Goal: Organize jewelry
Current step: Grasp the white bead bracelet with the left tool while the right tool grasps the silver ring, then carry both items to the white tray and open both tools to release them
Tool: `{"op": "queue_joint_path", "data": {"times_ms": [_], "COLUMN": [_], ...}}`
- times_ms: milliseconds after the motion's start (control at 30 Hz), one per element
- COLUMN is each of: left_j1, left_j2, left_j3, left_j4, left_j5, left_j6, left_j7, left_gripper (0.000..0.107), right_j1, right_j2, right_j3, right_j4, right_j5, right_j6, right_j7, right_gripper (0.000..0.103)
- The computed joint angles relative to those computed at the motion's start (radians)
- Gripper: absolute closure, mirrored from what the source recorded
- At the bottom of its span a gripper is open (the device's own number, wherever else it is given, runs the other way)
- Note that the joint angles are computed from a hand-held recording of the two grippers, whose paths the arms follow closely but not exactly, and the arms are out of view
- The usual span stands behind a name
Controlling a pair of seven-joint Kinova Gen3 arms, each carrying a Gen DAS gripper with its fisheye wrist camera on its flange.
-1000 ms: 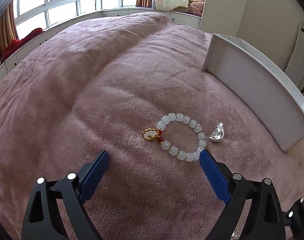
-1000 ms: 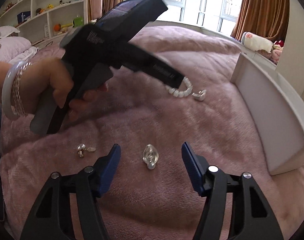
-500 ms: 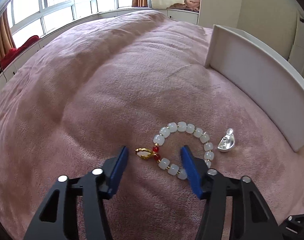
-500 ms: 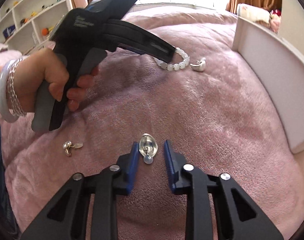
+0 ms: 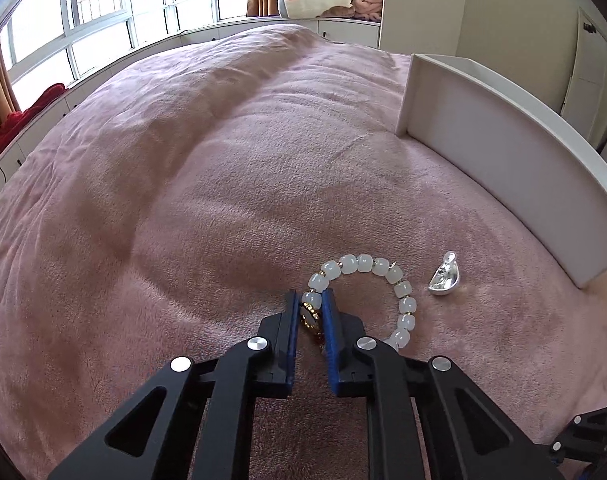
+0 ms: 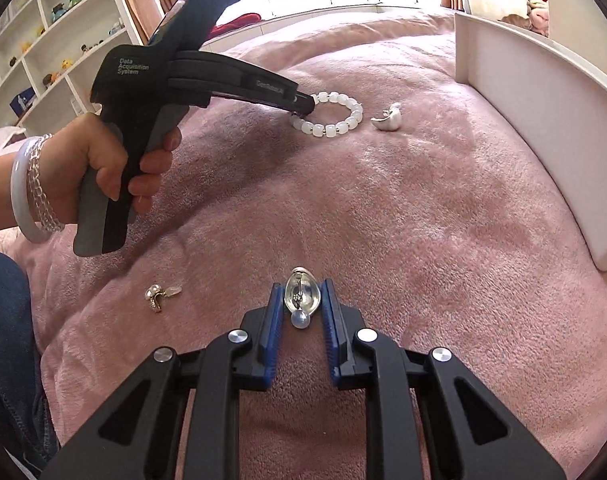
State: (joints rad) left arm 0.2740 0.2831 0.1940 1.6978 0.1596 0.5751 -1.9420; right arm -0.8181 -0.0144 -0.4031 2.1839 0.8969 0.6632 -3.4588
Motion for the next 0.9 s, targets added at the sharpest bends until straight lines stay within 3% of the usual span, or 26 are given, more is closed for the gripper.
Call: {"op": "queue_joint_path", "data": {"times_ms": [100, 133, 433, 667, 900], "left_j1": [0.006, 0.004, 0.02, 0.021, 0.062], "left_j2": [-0.007, -0.012, -0.036, -0.044, -0.056], "left_j3": [0.003, 0.006, -0.002, -0.006, -0.005], "left_j4": [-0.017, -0.02, -0.096, -0.149, -0.251], "left_j5": [-0.02, -0.021, -0.023, 0.006, -0.044], "left_j6": [0.028, 0.033, 0.111, 0.156, 0.2], "left_j7": [-0.026, -0.04, -0.06, -0.013, 0.013], "left_gripper": [0.092, 0.096, 0.096, 0.097, 0.097], "right_j1": [-0.005, -0.005, -0.006, 0.006, 0.068], "right_j2": [-0.015, -0.017, -0.063, -0.11, -0.191], "right_j3": [-0.011, -0.014, -0.07, -0.098, -0.145], "right_j4": [0.011, 0.015, 0.027, 0.011, -0.006], "right_j5": [0.005, 0.009, 0.038, 0.026, 0.027], "right_j6": [0.008, 0.008, 0.061, 0.109, 0.163], "right_j7": [-0.027, -0.039, -0.124, -0.083, -0.05], "right_gripper": [0.084, 0.084, 0.084, 0.084, 0.084]}}
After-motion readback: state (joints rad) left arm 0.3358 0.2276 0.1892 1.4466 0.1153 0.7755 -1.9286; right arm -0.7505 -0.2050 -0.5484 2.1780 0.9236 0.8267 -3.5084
